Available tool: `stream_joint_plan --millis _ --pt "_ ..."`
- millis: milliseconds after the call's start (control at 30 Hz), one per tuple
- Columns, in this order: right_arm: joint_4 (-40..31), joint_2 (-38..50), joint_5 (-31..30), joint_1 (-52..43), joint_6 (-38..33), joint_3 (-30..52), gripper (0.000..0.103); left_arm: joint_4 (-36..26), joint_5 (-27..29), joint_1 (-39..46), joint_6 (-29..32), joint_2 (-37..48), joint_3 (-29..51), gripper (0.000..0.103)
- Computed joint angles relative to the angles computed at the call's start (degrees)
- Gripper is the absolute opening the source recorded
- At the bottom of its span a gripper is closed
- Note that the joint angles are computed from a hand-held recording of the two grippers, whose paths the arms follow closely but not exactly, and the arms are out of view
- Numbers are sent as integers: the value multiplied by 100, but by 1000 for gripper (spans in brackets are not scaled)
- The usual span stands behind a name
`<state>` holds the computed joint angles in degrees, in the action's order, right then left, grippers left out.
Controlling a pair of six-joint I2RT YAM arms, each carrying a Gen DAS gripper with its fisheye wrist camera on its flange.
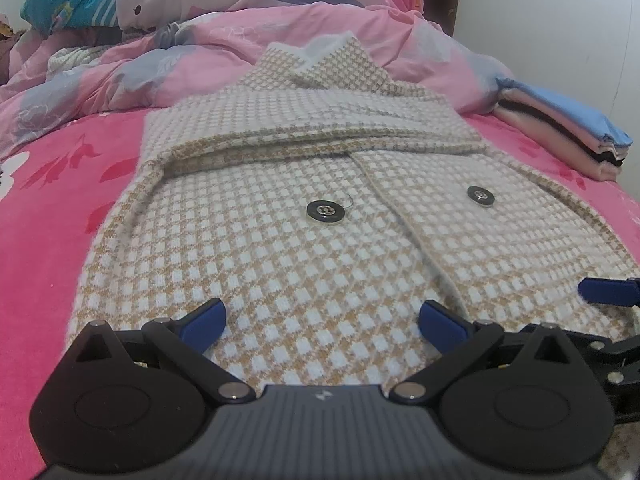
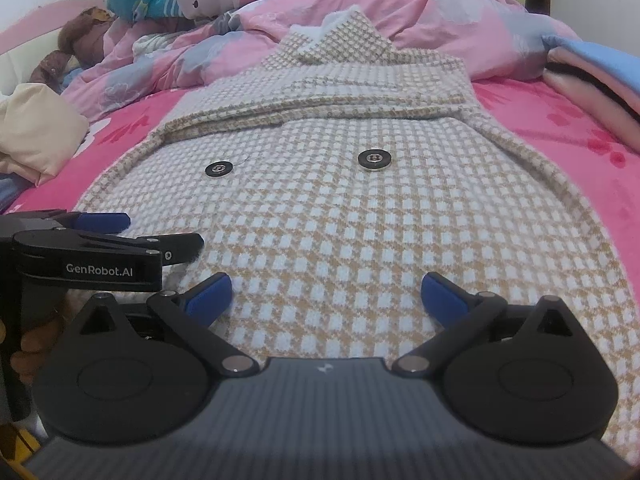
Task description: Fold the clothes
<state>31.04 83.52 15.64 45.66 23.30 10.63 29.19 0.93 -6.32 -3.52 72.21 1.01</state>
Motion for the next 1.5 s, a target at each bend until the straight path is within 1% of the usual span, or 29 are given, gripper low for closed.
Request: stream_joint_plan --millis 633,700,900,1133,1333,1500 --pt "65 76 -12 -26 10 -3 102 58 -174 -139 -59 33 -17 103" --pt "79 86 -14 -27 11 -6 102 57 -288 -260 -157 36 -13 103" --pt "112 121 -59 -52 35 -6 102 80 -235 -197 -123 40 -22 103" --pt "151 148 -68 -57 46 -13 102 -167 -440 -352 -390 -175 -28 103" --pt "142 147 -8 -7 81 -13 102 -244 -244 -192 -287 -292 -52 103" --pt "166 155 7 4 97 -26 102 -423 -336 -270 -328 -363 3 103"
